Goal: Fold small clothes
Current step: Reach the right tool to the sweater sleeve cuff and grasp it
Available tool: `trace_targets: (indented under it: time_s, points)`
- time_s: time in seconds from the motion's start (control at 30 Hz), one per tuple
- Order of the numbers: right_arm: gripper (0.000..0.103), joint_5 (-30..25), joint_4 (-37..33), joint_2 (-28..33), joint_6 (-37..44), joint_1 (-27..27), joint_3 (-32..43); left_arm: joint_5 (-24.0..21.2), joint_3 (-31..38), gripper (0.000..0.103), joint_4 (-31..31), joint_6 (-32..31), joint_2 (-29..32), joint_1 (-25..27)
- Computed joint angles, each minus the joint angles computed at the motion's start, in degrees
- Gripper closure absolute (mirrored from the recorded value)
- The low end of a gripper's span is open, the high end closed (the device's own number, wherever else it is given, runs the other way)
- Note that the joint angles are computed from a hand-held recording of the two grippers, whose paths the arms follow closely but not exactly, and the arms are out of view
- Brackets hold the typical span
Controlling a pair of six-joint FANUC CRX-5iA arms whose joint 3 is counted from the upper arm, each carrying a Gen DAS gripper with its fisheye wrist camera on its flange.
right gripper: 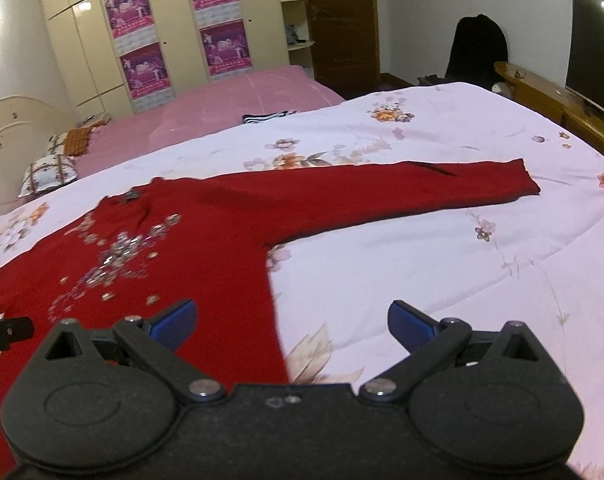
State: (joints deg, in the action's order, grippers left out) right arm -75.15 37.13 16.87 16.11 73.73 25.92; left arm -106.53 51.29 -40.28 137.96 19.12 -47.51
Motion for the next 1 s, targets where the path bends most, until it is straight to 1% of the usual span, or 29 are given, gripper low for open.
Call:
trace_targets:
  time_s: [0.13,0.3,0.43,0.5,0.63,0.77,0.93,1.0]
  points:
    - [0.003,1.27,-0.63,0.19,-0.3,-3.02,-1.44,2.58,1.39,0.0,1.85,-1.62,2.54,2.38]
    - [0.003,3.53,1.03,-0.16,-2.25,-6.49,-5.11,6.34,3.01,0.0,4.27,-2.79,5.72,5.11]
    - [0.003,6.16,1.27,-1.73,-6.29,-9.8,-9.29,7.7,5.88,0.0,5.6,-4.52,9.06,6.7]
    - [0.004,6.74,1.44,-2.0,-6.97,-11.45,-10.5,8.1,7.66,0.0,5.64,-5.59,10.86,7.33]
    - [0.004,7.28,2.08,-1.79,-7.09,-14.53,-11.47,7.05,12.14,0.0,5.7,-7.1,14.91,8.55]
    - [0.005,8.47,1.81,-1.18,-7.44,-17.79,-11.81,6.32,14.83,0.0,4.87,-7.91,17.3,9.31]
    - [0.006,9.1,1.36,-0.04,-8.94,-21.53,-11.9,5.14,16.3,0.0,4.32,-8.02,18.75,10.18]
    - [0.008,9.25,1.21,0.0,-10.58,-22.76,-12.37,4.96,16.09,0.0,4.37,-7.88,18.83,10.45]
